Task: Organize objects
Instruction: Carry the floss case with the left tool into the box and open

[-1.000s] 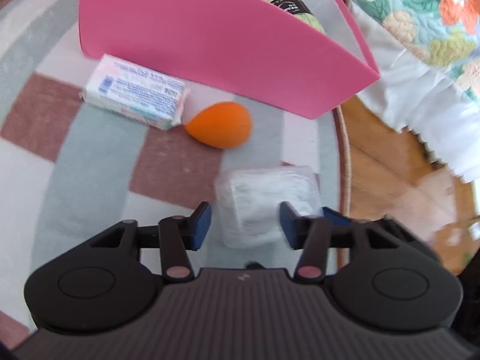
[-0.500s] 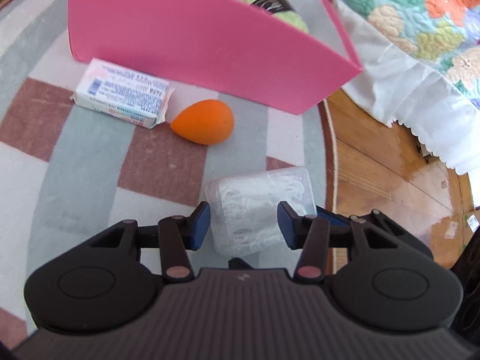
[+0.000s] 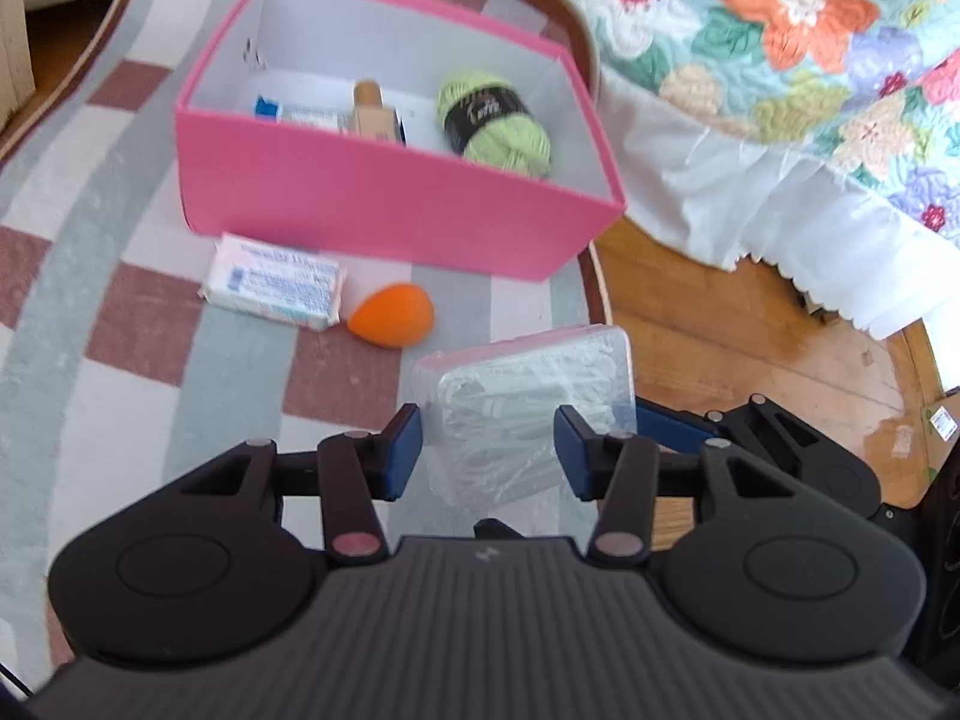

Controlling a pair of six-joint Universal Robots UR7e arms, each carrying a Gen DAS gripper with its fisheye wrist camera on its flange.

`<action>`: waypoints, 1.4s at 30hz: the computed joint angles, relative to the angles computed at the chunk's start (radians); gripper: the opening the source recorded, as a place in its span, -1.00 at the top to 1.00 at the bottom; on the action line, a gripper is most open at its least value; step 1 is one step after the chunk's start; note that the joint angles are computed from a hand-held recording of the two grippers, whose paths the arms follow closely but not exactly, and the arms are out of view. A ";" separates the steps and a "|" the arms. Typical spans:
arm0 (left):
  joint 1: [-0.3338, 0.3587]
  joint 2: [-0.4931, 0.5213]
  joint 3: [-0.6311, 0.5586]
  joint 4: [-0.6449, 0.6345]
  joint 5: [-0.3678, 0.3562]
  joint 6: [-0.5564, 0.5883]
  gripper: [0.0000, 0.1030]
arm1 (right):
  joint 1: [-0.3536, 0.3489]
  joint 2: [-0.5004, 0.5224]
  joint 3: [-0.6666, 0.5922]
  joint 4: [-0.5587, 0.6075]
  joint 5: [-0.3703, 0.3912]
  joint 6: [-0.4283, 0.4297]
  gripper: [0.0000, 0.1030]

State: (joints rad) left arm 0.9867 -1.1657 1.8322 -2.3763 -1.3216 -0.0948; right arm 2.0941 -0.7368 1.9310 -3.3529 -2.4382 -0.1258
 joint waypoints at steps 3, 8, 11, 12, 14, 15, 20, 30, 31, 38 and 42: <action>-0.004 -0.016 -0.013 0.006 0.006 0.004 0.12 | 0.016 0.000 -0.030 0.030 -0.029 -0.025 -0.47; -0.016 -0.038 -0.040 0.018 0.023 0.016 0.12 | 0.032 -0.012 -0.049 0.034 -0.008 -0.027 -0.35; -0.029 -0.044 -0.065 0.025 0.034 0.018 0.12 | 0.047 -0.010 -0.081 0.051 -0.020 -0.046 -0.35; -0.034 -0.043 -0.079 0.034 0.042 0.022 0.12 | 0.051 -0.010 -0.094 0.064 -0.023 -0.046 -0.35; -0.039 -0.038 -0.108 0.051 0.050 0.027 0.12 | 0.059 -0.009 -0.123 0.082 -0.031 -0.055 -0.35; -0.041 -0.034 -0.124 0.053 0.052 0.032 0.12 | 0.061 -0.007 -0.139 0.090 -0.033 -0.063 -0.35; -0.046 0.002 -0.221 0.064 0.071 0.064 0.12 | 0.059 -0.001 -0.237 0.136 -0.019 -0.114 -0.35; -0.001 0.192 -0.477 0.132 0.114 0.149 0.12 | -0.015 0.041 -0.435 0.310 0.015 -0.136 -0.31; 0.007 0.218 -0.510 0.151 0.119 0.148 0.12 | -0.030 0.041 -0.448 0.326 0.033 -0.117 -0.31; 0.064 0.351 -0.654 0.212 0.130 0.107 0.12 | -0.127 0.059 -0.488 0.346 0.168 -0.003 -0.31; 0.077 0.407 -0.718 0.270 0.164 0.107 0.13 | -0.169 0.078 -0.473 0.287 0.225 0.086 -0.31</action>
